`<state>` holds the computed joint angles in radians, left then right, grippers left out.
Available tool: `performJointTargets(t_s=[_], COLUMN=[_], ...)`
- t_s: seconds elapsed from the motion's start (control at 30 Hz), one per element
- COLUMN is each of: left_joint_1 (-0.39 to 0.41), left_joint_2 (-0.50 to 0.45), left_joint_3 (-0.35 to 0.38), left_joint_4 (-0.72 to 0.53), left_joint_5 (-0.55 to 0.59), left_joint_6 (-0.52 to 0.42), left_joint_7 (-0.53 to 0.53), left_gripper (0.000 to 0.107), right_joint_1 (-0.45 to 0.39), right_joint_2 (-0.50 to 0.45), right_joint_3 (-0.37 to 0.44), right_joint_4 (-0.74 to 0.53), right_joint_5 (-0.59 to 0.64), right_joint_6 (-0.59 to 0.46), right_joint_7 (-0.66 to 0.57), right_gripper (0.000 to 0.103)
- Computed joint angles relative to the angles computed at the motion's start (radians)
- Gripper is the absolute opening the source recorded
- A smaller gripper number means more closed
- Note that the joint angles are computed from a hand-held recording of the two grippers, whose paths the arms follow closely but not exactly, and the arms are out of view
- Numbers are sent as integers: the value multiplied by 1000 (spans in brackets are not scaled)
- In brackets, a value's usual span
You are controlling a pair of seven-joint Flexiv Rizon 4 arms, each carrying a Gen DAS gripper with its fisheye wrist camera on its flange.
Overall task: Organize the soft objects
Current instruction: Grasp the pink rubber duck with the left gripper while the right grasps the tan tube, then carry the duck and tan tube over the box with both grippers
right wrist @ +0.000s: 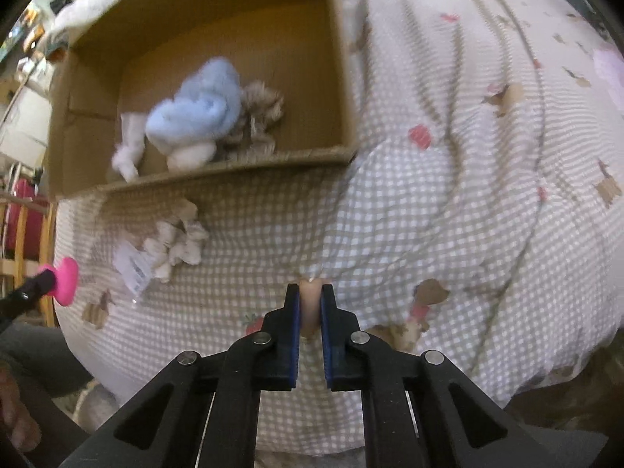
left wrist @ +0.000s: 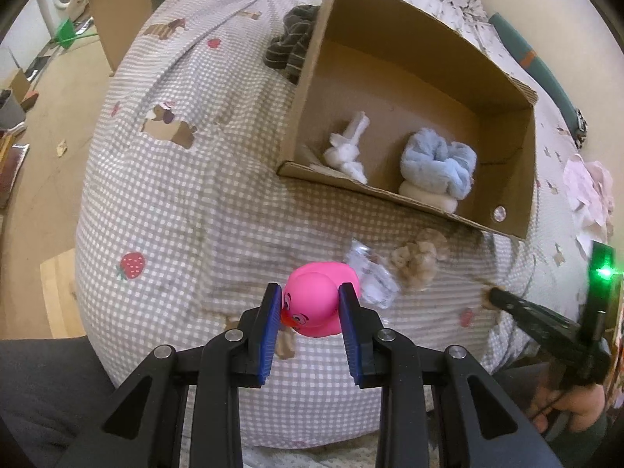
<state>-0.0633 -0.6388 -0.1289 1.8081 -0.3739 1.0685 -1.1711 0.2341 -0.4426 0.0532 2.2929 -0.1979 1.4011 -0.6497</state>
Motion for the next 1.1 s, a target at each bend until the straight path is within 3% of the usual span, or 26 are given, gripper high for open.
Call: performJointTargets(t_s=[0.13,0.37,0.63,0.73,0.9,1.1], left_joint_1=[0,-23,-19,-19,-8,6], left_joint_2=[-2,-10,-16,-18,-10,12], left_joint_3=[5,27,36,37,20,-9], left_joint_4=[1,-2,-10,-14,-2,32], left_joint_5=[3,37,61,66,57,35], left_joint_6=[0,39,34,35,52,124], left_joint_7=[-12,-37,-73,-81,-72,-42], left_gripper=[27,27,27,27,27,27], right_joint_1=[56,-2,4,58,-4,88], right_joint_2=[34,9,-32,-11,3,59], right_joint_3=[-75,-34,-66,-163,-122,-181], right_joint_4=[39,12,14,45,84,155], right_joint_5=[-46,-25,-19,-100,-16,28], right_joint_6=[13,1,24,-3,140,362], right_joint_7=[69,59,76,168,145,59], right_gripper=[11,11,11,10,10,10])
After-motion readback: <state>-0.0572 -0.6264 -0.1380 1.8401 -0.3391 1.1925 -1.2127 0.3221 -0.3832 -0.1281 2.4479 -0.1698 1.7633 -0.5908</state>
